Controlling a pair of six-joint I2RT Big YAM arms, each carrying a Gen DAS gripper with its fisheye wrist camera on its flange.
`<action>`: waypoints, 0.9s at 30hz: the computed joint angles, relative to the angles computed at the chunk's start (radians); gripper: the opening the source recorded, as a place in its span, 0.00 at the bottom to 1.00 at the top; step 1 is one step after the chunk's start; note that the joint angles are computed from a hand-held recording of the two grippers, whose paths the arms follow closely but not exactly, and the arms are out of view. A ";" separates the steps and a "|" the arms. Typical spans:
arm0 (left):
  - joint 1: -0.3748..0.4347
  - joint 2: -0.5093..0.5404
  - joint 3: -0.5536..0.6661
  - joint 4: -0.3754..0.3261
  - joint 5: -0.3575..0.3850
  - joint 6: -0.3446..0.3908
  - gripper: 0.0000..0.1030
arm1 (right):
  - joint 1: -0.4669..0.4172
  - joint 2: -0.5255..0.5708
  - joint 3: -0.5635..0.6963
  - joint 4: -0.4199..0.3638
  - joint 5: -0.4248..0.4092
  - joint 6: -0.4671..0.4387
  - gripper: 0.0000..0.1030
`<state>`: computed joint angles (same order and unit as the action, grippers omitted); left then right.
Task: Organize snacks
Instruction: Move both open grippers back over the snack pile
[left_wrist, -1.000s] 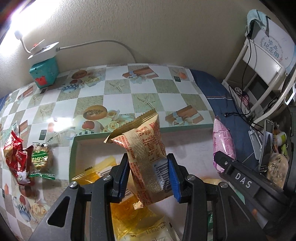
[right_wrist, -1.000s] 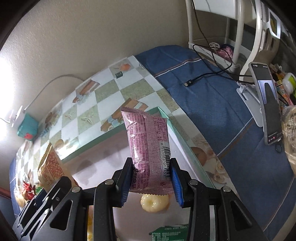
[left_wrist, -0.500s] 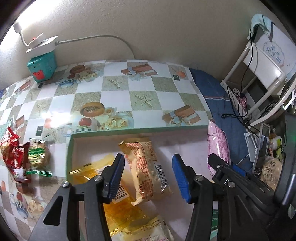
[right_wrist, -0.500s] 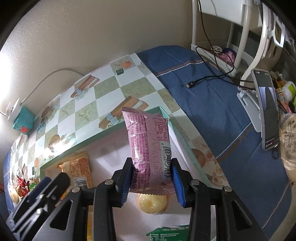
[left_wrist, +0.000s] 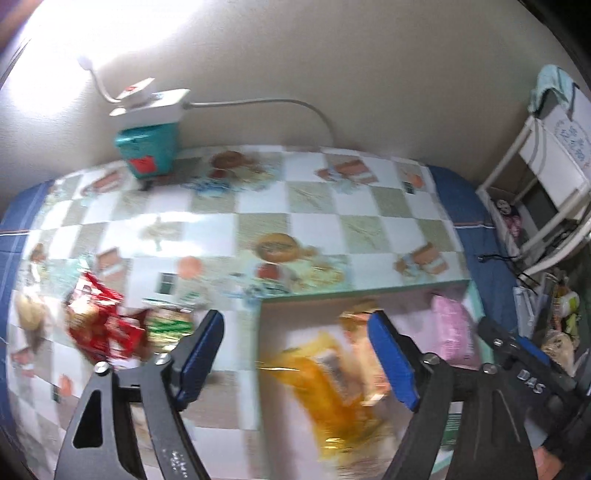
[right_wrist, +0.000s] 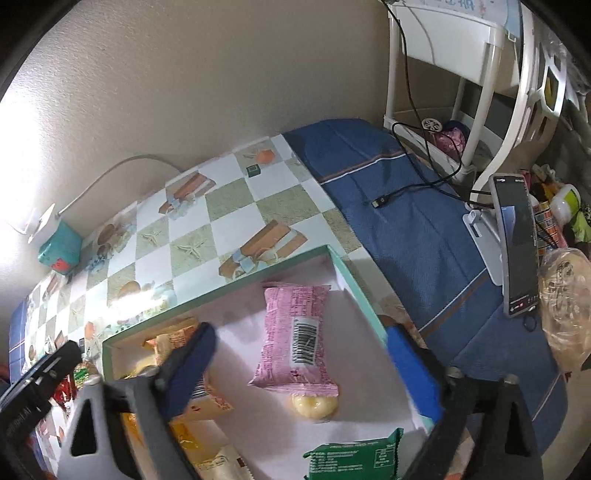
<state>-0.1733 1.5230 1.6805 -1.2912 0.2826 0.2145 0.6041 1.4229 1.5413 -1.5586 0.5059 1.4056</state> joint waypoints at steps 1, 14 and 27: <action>0.014 0.008 0.007 0.002 -0.005 0.002 0.81 | 0.002 0.005 0.004 0.000 0.001 -0.003 1.00; 0.155 0.075 0.089 0.065 -0.101 -0.044 0.93 | 0.035 0.095 0.110 0.014 0.018 -0.043 1.00; 0.284 0.117 0.144 0.133 -0.053 -0.149 0.93 | 0.087 0.275 0.323 -0.030 0.053 -0.138 1.00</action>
<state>0.1102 1.6396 1.8249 -1.1585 0.2301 0.0650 0.6911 1.6984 1.8640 -1.5887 0.5592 1.2679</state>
